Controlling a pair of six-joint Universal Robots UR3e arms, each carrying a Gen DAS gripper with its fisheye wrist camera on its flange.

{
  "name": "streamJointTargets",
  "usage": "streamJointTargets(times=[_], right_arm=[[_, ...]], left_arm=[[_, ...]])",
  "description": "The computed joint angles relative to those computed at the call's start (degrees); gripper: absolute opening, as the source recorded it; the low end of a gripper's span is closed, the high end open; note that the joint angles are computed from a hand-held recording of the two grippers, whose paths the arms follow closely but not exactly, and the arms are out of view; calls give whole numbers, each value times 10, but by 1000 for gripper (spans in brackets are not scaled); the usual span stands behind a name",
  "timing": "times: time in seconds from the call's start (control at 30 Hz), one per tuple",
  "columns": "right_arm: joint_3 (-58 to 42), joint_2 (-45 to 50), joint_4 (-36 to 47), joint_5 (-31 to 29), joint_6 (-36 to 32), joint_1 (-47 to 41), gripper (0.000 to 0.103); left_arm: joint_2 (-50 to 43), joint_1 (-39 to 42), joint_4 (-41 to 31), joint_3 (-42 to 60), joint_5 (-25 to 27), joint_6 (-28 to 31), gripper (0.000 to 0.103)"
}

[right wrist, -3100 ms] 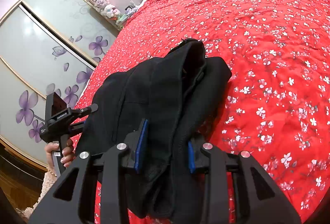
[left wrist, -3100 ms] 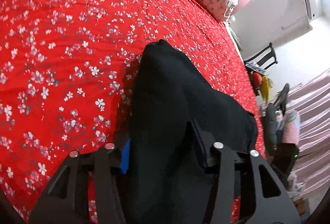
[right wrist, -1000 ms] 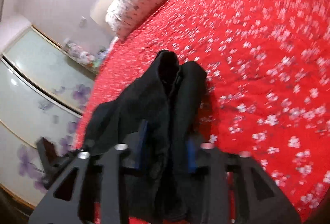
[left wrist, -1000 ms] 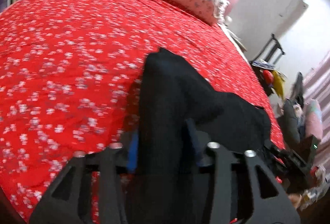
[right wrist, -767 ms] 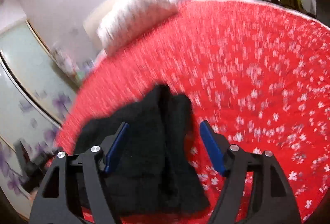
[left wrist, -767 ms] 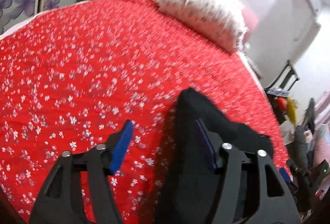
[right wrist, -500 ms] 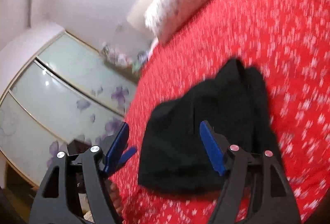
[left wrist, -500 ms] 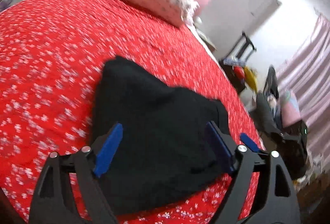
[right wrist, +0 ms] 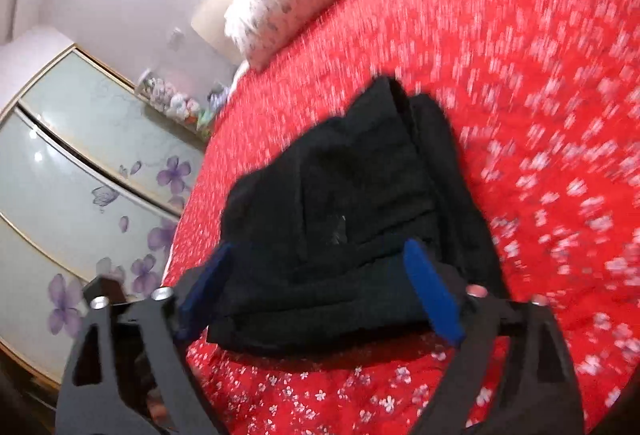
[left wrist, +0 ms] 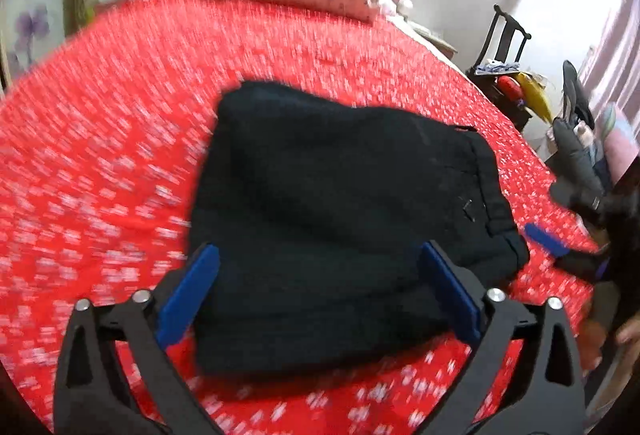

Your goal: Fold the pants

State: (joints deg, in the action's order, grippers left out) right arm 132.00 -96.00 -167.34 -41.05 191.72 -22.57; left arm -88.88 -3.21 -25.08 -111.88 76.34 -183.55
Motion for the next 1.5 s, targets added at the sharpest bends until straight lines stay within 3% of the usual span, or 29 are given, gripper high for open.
streamJointTargets(times=[0.1, 0.17, 0.27, 0.4, 0.5, 0.6, 0.73, 0.9, 1.07, 1.23, 1.4, 1.5], right_arm=[[45, -80, 4, -14, 5, -5, 96], [85, -164, 34, -53, -16, -7, 99], [114, -225, 3, -172, -16, 58, 102], [154, -257, -83, -347, -11, 184, 102], [172, -212, -178, -471, -2, 286, 102], [193, -191, -229, -565, 1, 370, 102], [183, -129, -272, -655, -4, 458, 102], [182, -85, -320, -716, -1, 509, 102], [170, -26, -367, -784, 11, 552, 102], [157, 15, -390, -834, 25, 583, 102], [159, 26, -389, -829, 31, 577, 102], [159, 27, -384, -825, 34, 574, 102]], left_arm=[[78, -8, 13, -57, 39, 10, 101], [129, -17, 8, -90, 58, 7, 101], [209, -44, 9, -143, 94, -5, 101], [262, -153, 83, -208, 238, -22, 101], [259, -225, 128, -230, 314, -39, 101], [250, -254, 193, -260, 335, -43, 101], [262, -237, 193, -280, 294, -56, 101], [261, -232, 178, -291, 293, -79, 101], [216, -293, 231, -296, 379, -81, 101], [209, -301, 243, -299, 403, -83, 101], [194, -305, 237, -294, 433, -98, 101], [200, -292, 235, -299, 417, -94, 101]])
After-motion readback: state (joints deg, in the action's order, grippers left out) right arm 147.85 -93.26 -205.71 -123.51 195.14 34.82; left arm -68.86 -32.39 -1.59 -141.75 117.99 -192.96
